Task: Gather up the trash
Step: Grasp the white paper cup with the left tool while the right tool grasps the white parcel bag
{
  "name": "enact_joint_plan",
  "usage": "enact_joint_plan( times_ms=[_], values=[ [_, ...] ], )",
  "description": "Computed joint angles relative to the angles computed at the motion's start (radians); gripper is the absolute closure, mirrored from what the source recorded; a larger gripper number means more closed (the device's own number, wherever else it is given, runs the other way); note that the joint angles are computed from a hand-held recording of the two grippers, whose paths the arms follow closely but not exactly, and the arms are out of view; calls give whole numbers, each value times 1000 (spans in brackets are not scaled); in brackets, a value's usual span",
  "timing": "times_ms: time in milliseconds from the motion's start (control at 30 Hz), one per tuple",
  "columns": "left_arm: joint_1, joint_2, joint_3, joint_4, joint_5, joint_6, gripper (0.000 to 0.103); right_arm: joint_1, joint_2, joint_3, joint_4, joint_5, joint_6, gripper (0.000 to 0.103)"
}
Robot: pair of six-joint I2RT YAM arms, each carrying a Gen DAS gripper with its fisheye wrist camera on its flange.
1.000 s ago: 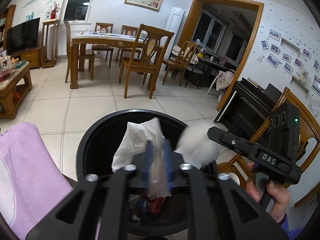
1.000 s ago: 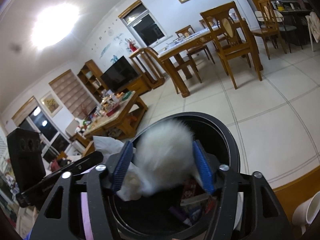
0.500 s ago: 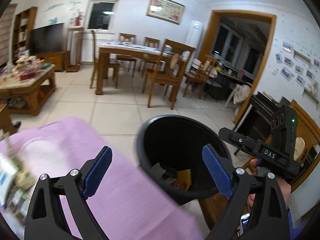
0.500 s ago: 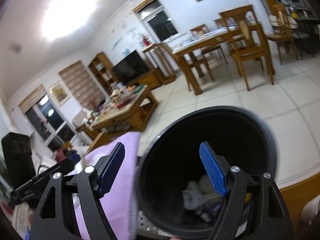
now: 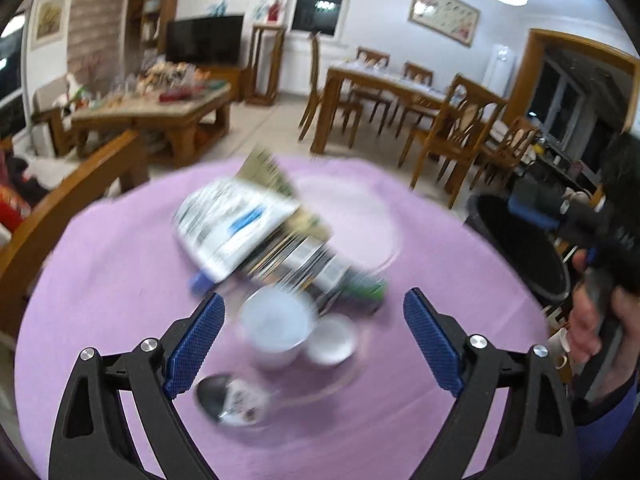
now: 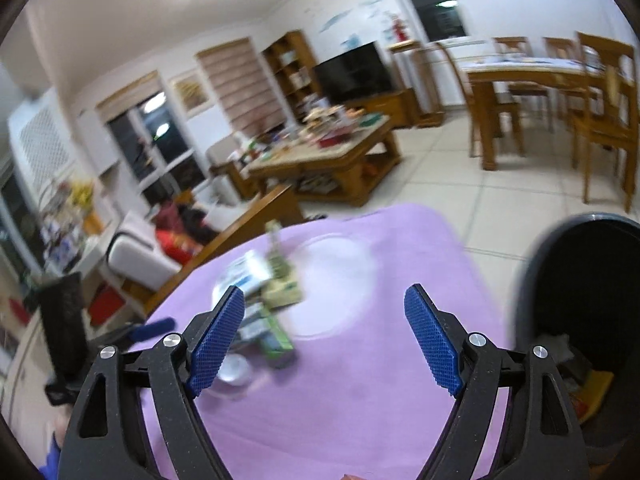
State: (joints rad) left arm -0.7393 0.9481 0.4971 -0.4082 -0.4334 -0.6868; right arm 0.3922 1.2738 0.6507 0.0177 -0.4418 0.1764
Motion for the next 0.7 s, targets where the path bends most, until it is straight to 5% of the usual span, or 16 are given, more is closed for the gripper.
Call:
enact_joint_plan(
  times_ms=[67, 233, 300, 700],
  values=[
    [40, -3, -27, 26, 43, 33, 19, 137, 69, 75, -10, 90, 15, 18],
    [151, 38, -85, 136, 175, 110, 56, 339, 288, 298, -78, 220, -27, 17],
    [171, 29, -134, 194, 199, 110, 61, 387, 360, 363, -94, 255, -52, 17],
    [320, -336, -273, 106, 263, 89, 64, 515, 919, 1054, -407, 360, -196, 17]
  ],
)
